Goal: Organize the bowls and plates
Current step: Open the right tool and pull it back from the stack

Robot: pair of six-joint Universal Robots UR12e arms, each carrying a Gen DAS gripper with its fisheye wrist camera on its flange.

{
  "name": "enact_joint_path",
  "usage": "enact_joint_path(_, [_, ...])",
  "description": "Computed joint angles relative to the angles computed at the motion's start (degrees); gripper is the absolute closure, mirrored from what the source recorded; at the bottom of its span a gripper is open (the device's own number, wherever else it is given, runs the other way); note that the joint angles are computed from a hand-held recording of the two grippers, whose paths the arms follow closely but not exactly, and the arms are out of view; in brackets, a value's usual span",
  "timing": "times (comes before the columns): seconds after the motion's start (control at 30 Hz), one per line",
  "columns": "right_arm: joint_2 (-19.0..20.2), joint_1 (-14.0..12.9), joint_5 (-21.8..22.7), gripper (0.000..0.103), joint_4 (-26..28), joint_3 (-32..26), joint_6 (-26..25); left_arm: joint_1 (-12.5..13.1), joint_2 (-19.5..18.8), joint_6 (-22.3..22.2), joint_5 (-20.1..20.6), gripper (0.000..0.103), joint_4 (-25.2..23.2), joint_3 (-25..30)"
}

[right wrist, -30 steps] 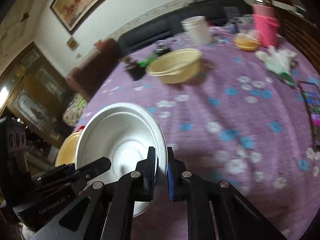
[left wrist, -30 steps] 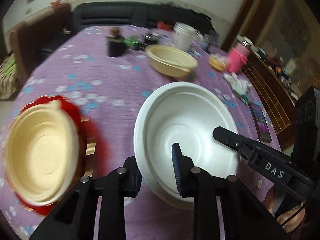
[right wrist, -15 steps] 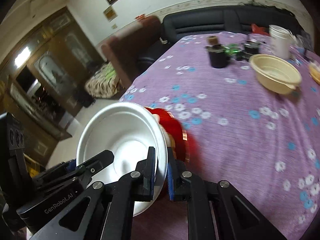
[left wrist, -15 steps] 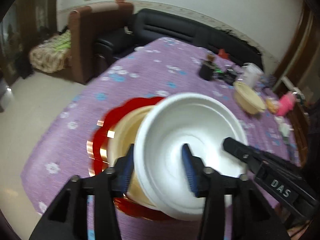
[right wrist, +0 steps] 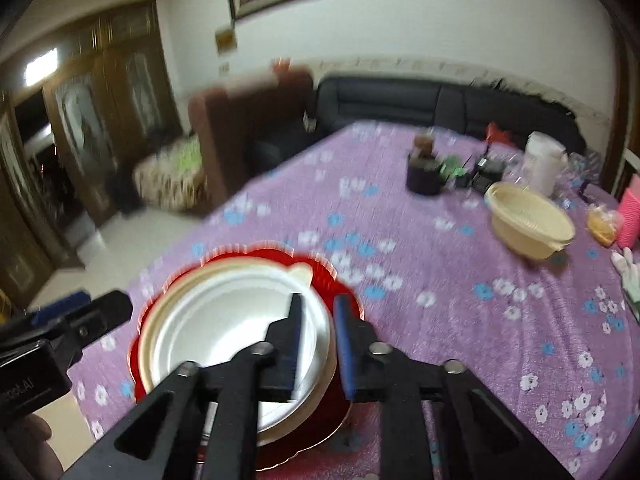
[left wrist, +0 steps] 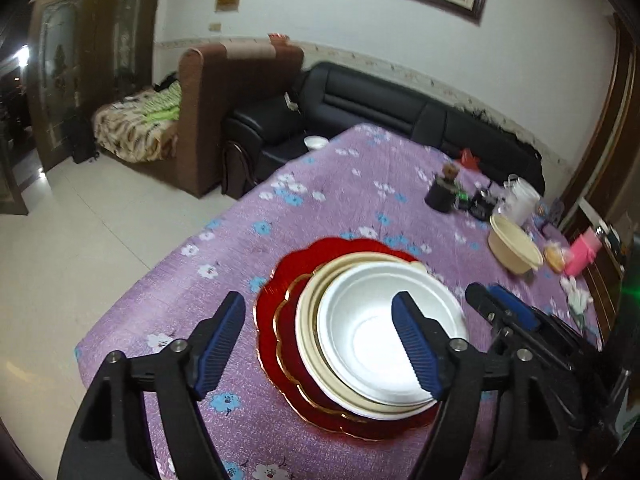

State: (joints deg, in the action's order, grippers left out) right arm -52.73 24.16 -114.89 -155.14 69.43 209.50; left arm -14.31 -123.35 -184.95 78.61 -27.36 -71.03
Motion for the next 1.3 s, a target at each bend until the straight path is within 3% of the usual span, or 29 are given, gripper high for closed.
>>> enact_joint_path(0.03, [0.08,0.15,-1.01,0.052,-0.47,0.11,-0.23,-0.19,0.13,-0.64,0.9,0.027,1.76,-0.51])
enact_joint_path(0.23, [-1.51,0.31,-1.27,0.051,-1.55,2.91,-1.19,-0.84,1.46,0.25,0.02,0.024,4.72,-2.05])
enact_joint_path(0.3, [-2.88,0.11,-0.84,0.049,-3.02,5.53,0.93,-1.12,1.99,0.78,-0.38,0.018,5.97,-2.96])
enact_joint_path(0.53, [-7.45,-1.39,1.19,0.048,-4.49,14.13,11.88,-2.25,3.5,3.36,-3.0,0.018,4.94,-4.62])
enact_joint_path(0.63, [-8.55,-1.66,1.66,0.048,-5.78,16.33,14.37,-2.56,4.32,4.46,-3.61,0.018,5.4,-5.71])
enact_joint_path(0.87, [-9.55,-1.1,0.02,0.047,-7.07,17.88,15.31,-2.59,5.95,4.64,-3.74,0.018,5.89,-7.74])
enact_joint_path(0.97, [-10.47,-0.44,-0.77,0.046,-10.42,18.02,13.07,-2.33,6.81,4.24,-5.18,0.018,6.7,-8.91])
enact_joint_path(1.07, [-11.02,0.98,-5.11,0.029,-13.76,18.11,10.58,-2.53,7.07,4.97,-5.72,0.017,5.81,-9.05])
enact_joint_path(1.2, [-11.39,1.88,-7.14,0.029,-12.26,18.42,9.65,-2.44,7.85,5.57,-7.01,0.017,5.96,-9.82])
enact_joint_path(1.3, [-12.0,2.05,-7.05,0.029,-11.32,19.47,11.88,-2.16,8.55,5.26,-7.99,0.017,6.64,-10.76])
